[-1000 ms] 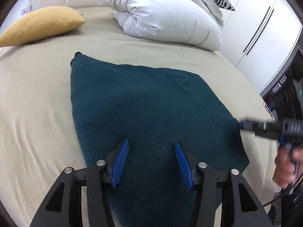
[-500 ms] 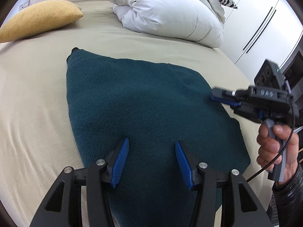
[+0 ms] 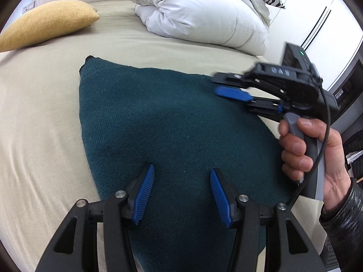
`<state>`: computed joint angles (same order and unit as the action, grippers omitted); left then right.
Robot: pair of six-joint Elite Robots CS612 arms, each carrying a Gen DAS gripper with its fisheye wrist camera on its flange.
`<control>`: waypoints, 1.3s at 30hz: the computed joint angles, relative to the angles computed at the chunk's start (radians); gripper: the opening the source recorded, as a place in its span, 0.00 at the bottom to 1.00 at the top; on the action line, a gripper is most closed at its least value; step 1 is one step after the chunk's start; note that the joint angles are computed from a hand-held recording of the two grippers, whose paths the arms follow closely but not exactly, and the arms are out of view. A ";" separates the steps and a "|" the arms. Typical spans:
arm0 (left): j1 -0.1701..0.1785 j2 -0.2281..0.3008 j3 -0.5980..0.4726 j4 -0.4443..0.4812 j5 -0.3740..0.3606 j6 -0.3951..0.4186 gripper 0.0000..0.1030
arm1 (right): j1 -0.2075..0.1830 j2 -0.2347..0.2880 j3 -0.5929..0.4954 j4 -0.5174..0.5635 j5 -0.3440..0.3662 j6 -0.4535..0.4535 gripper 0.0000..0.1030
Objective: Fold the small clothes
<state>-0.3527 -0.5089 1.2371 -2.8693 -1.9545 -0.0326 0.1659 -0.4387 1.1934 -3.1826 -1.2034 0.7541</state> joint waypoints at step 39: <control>0.059 0.037 -0.032 -0.002 -0.187 -0.338 0.62 | 0.003 -0.096 0.214 0.053 0.037 -0.058 0.42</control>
<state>-0.2941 -0.4723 1.2054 -2.8716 -2.1412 -0.3702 0.1693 -0.5352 1.4079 -3.1291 -1.1659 0.6964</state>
